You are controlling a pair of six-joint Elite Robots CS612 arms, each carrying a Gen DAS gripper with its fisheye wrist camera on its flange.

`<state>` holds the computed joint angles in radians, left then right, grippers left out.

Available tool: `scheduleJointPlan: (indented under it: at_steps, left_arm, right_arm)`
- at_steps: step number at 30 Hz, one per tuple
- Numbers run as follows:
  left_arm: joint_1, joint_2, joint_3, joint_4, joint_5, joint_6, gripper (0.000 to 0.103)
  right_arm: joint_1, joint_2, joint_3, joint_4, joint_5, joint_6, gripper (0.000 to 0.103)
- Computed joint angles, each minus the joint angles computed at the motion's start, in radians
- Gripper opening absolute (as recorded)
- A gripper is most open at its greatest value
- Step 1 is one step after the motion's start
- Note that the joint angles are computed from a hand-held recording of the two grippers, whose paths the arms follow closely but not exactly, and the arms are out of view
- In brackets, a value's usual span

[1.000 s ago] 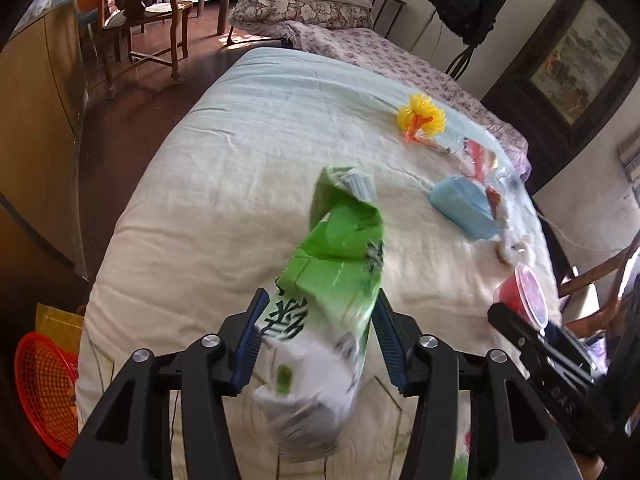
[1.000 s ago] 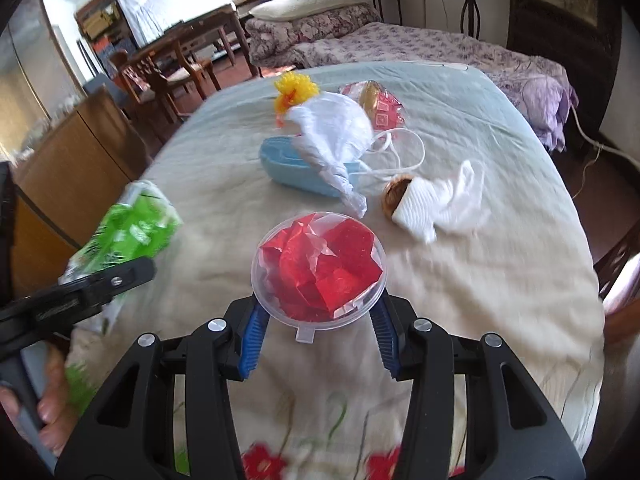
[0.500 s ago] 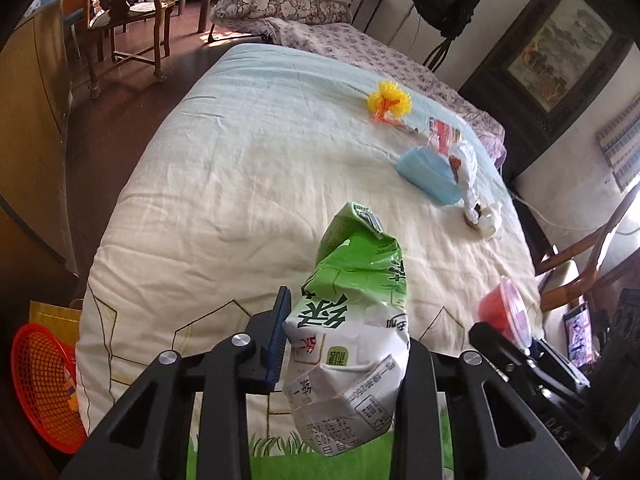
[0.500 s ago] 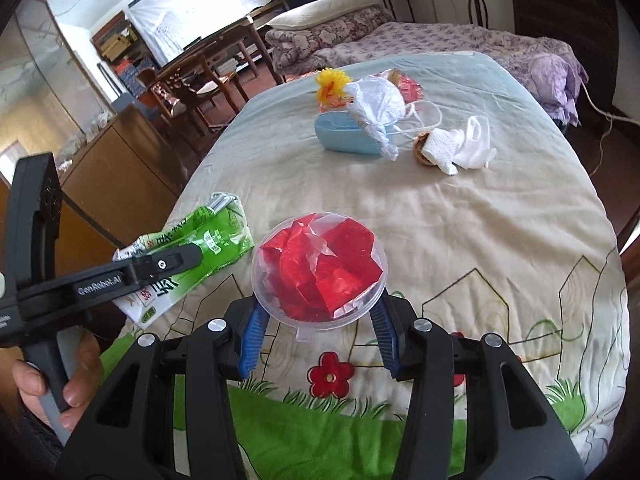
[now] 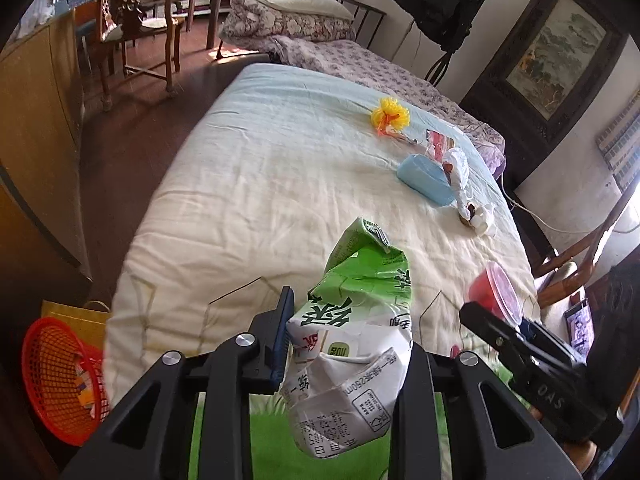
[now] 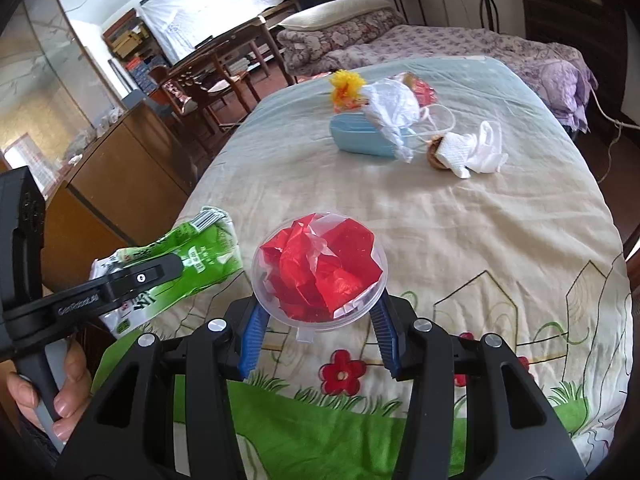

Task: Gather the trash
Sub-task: 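Carry the snack bag and plastic cup to the wastebasket and open both tools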

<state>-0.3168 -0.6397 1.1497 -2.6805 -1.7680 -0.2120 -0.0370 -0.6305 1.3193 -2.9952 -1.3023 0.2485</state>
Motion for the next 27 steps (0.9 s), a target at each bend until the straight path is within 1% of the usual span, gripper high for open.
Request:
scheduleJointPlan:
  at_steps: [5,8,12,18,21,27]
  left_arm:
    - [0.018,-0.024,0.041,-0.033,-0.019,-0.024,0.027]
    - [0.036,-0.043,0.072,-0.072,-0.024,-0.046,0.027]
    - [0.058,-0.066,0.107,-0.115,-0.005,-0.078,0.027]
    - [0.095,-0.099,0.161,-0.164,0.052,-0.121,0.027]
    - [0.12,-0.112,0.187,-0.175,0.09,-0.157,0.027]
    - [0.179,-0.124,0.224,-0.164,0.151,-0.232,0.027]
  right_arm:
    - [0.006,-0.014,0.022,-0.009,0.034,-0.017,0.047]
    - [0.015,-0.02,0.022,0.001,0.049,-0.041,0.047]
    - [0.03,-0.022,0.006,0.021,0.087,-0.08,0.047]
    - [0.08,-0.013,-0.056,0.098,0.151,-0.2,0.047]
    - [0.109,0.004,-0.111,0.168,0.192,-0.269,0.048]
    - [0.182,0.053,-0.24,0.329,0.207,-0.413,0.048]
